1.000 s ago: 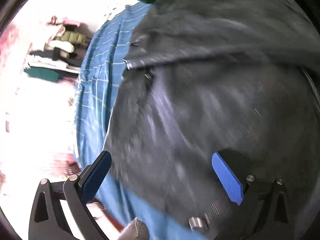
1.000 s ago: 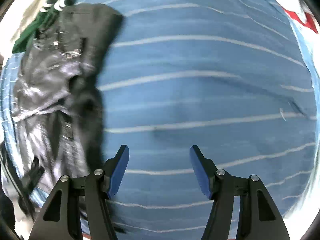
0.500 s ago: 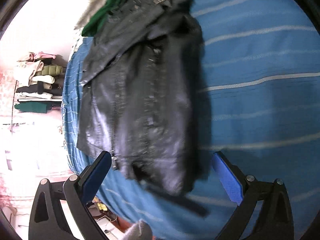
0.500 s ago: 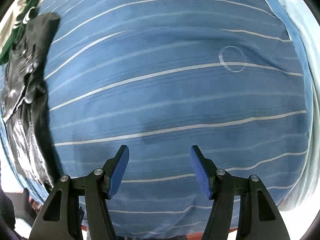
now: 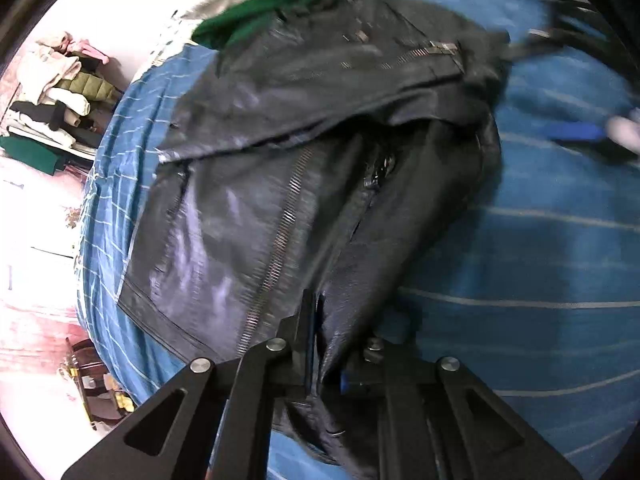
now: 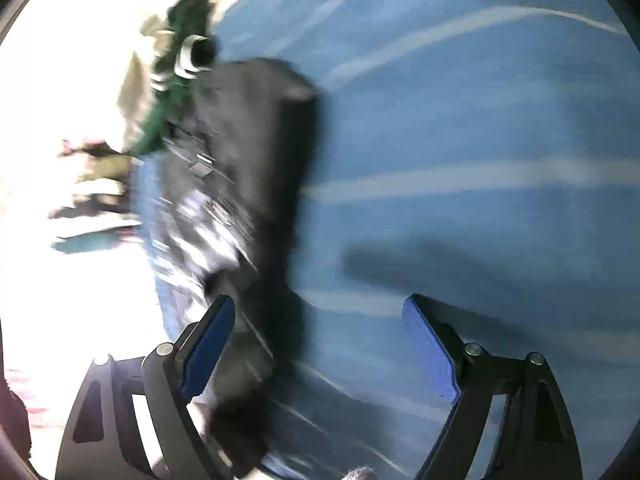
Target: Fold large clothes
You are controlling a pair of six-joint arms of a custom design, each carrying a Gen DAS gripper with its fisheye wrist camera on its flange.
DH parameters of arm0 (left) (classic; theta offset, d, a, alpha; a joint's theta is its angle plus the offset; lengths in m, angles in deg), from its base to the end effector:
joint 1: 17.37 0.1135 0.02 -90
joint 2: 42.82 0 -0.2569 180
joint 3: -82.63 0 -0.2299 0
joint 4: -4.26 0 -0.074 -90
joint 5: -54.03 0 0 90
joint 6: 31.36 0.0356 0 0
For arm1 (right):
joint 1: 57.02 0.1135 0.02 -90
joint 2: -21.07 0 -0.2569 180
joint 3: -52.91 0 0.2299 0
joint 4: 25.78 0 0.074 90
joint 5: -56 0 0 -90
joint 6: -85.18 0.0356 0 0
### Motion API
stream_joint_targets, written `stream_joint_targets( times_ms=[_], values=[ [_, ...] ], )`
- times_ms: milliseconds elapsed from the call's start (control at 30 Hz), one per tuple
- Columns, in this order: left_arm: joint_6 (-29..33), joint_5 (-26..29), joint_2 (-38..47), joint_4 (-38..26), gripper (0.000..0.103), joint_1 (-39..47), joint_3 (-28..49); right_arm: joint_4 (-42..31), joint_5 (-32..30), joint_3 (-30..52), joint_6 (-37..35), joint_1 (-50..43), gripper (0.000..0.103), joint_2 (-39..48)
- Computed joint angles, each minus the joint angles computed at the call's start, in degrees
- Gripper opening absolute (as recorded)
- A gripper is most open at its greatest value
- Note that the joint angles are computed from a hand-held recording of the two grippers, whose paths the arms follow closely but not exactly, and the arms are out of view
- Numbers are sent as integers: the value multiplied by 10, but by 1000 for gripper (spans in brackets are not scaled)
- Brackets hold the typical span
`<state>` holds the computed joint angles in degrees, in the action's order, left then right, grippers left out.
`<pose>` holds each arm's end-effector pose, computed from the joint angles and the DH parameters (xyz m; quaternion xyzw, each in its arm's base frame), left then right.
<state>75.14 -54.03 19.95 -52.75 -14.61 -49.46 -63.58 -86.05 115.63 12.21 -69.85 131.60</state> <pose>0.1575 0.0186 0.1805 0.0921 0.9712 0.1788 0.1275 0.2713 -0.0330 0.0881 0.2151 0.8720 0.4394 0.0183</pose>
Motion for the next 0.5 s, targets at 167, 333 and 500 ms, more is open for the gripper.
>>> stream_joint_targets(
  times_ms=[167,333,500],
  values=[
    [60,62,15,-12,5,83,45,219,44,11,275,140,35,33],
    [106,141,46,-64,5,176,114,38,150,133,308,205,26,-54],
    [205,249,186,-173,7,358,296,-225,253,458,297,322,25,17]
  ],
)
